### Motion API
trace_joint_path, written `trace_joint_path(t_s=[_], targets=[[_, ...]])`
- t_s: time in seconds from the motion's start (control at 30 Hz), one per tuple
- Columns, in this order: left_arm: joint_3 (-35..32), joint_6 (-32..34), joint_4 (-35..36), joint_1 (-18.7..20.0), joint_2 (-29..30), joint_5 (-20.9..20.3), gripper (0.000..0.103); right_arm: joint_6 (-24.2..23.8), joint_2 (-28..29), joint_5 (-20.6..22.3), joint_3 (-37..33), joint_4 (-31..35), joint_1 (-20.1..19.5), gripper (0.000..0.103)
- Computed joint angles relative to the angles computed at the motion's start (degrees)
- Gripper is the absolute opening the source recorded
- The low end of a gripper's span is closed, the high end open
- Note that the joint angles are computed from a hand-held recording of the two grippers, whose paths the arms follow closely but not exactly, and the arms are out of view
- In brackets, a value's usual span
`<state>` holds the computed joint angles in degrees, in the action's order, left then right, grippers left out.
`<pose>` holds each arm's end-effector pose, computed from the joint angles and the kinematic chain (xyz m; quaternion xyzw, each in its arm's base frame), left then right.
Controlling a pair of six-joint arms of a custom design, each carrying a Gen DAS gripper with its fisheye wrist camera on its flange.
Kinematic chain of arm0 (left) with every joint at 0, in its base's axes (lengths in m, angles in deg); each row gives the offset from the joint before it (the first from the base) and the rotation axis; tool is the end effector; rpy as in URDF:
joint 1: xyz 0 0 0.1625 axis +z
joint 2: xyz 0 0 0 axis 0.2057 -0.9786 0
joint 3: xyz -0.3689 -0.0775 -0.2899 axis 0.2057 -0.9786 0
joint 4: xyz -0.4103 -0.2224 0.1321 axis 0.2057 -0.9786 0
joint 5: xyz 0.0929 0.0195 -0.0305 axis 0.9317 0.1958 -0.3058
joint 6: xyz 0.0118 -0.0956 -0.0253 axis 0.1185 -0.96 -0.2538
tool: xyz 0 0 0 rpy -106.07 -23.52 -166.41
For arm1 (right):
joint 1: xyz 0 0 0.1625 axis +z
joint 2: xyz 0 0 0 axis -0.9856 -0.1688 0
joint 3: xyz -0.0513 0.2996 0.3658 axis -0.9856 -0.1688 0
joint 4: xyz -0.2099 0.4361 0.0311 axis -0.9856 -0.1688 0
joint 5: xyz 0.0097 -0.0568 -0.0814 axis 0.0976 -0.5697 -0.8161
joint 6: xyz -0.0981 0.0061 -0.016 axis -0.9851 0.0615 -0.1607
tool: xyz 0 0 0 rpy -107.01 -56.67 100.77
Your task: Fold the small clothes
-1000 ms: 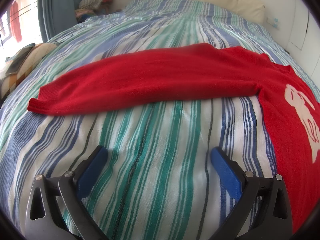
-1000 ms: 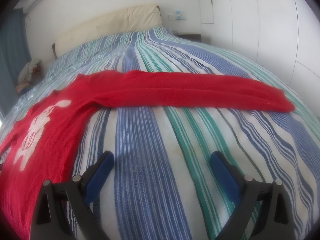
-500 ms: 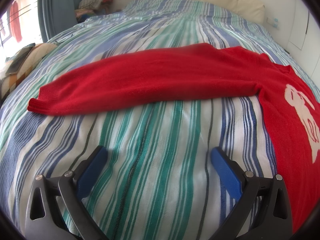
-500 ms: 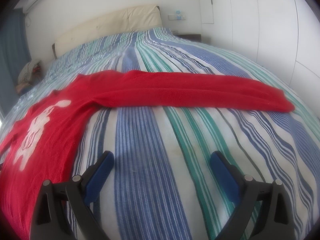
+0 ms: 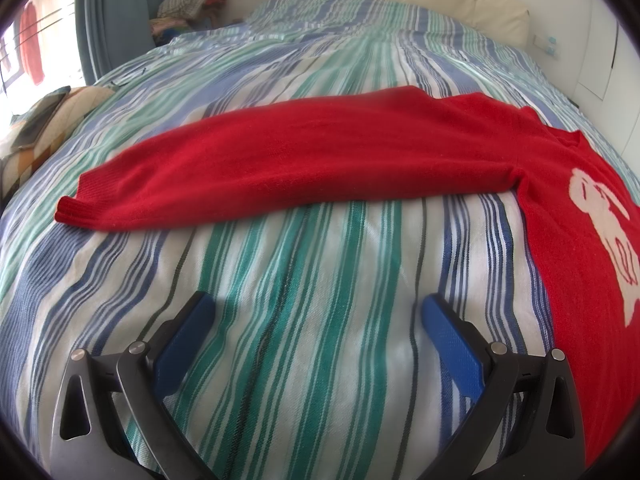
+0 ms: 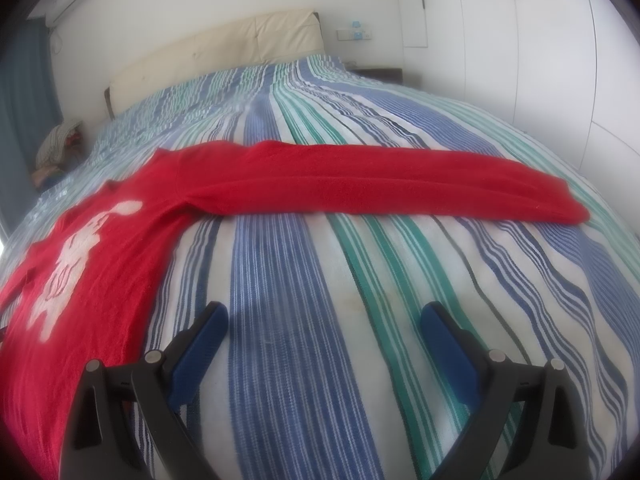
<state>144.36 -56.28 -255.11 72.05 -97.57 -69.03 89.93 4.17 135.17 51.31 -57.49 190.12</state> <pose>0.1101 -0.7831 0.3552 0.1374 0.8718 -0.3113 0.3525 0.2483 -0.5528 0.0299 -0.0934 -0.7893 0.4727 0.3805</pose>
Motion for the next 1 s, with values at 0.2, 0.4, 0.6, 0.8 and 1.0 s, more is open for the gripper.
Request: trace_joint_path(t_s=[0.2,0.4,0.6,0.8,1.0], targets=[[0.00,0.00,0.00,0.00,0.00,0.00,0.103,0.00,0.00,-0.01,0.01,-0.01,0.01,0.096],[0.00,-0.01,-0.01,-0.01,0.00,0.02,0.103,0.02,-0.08,-0.19,0.11,-0.13,-0.03,0.096],[0.03,0.00,0.00,0.00,-0.03,0.02,0.103,0.24,-0.08,-0.31,-0.04,-0.04,0.17,0.096],[0.01,-0.02,0.00,-0.02,0.00,0.03,0.103,0.51,0.05,-0.19,-0.23,0.29,0.28,0.096],[0.00,-0.03,0.01,-0.02,0.00,0.03,0.103,0.56,0.09,-0.16,-0.32,0.37,0.31,0.096]])
